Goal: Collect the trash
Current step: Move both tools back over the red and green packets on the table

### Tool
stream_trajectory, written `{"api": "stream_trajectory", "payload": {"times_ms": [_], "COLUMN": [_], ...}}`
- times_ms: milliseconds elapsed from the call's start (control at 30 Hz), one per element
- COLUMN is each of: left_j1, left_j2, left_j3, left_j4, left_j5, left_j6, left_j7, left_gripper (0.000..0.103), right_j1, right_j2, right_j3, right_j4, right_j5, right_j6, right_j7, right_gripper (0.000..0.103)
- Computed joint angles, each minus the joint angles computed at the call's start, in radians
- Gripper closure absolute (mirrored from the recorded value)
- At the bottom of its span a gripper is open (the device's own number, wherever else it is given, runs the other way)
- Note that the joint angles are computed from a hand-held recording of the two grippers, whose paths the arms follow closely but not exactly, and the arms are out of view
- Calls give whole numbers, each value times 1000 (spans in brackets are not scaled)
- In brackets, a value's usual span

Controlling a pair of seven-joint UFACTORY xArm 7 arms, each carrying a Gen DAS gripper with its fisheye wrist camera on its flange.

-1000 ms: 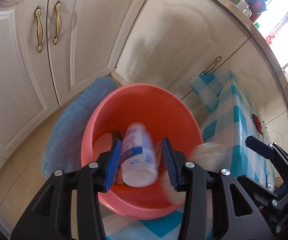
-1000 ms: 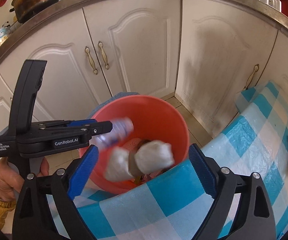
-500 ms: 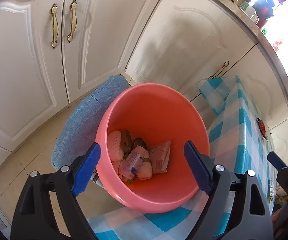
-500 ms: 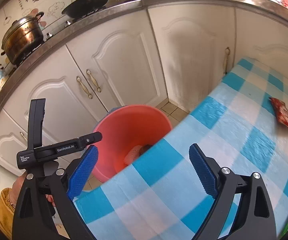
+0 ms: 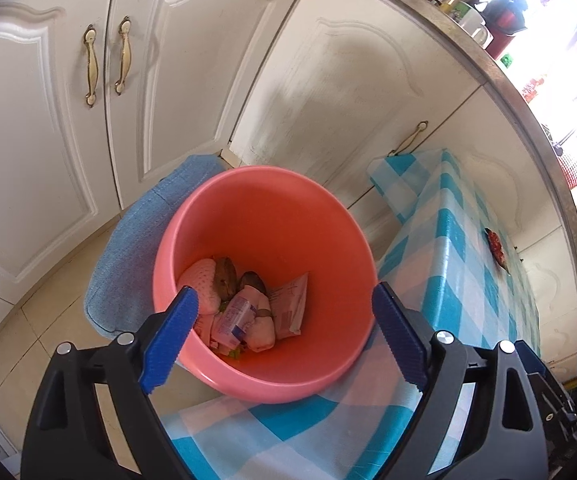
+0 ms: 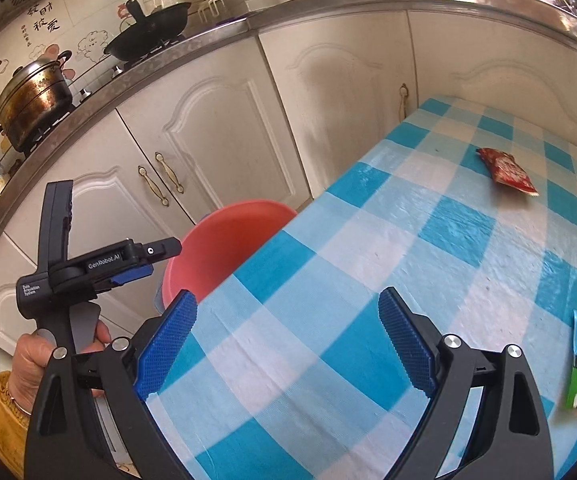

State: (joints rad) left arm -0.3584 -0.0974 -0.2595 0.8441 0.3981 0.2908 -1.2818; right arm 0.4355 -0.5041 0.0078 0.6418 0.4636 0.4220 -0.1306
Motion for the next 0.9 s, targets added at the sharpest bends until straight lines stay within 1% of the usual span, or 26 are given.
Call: {"api": "stream_trajectory", "payload": {"times_ms": [367, 500, 600, 733, 900], "left_j1": [-49, -71, -90, -118, -156], "left_j2": [27, 42, 57, 80, 110], "left_j3": [-14, -16, -17, -16, -16], "left_j4": [69, 96, 121, 156, 203], "left_j5": [-1, -5, -4, -11, -18], "left_j6": [43, 56, 66, 82, 105], "left_j7": [26, 38, 48, 72, 99], "left_gripper": [13, 13, 13, 13, 13], "right_j1": [-80, -107, -143, -187, -250], "right_j2": [-143, -208, -258, -326, -418], "right_j3": [12, -1, 1, -9, -42], "right_j4": [-117, -159, -186, -216, -251], "right_j5": [-92, -128, -166, -217, -276], "right_j6": [14, 28, 44, 76, 144], "right_j7": [101, 131, 157, 165, 142], "right_gripper": [12, 12, 12, 12, 12]}}
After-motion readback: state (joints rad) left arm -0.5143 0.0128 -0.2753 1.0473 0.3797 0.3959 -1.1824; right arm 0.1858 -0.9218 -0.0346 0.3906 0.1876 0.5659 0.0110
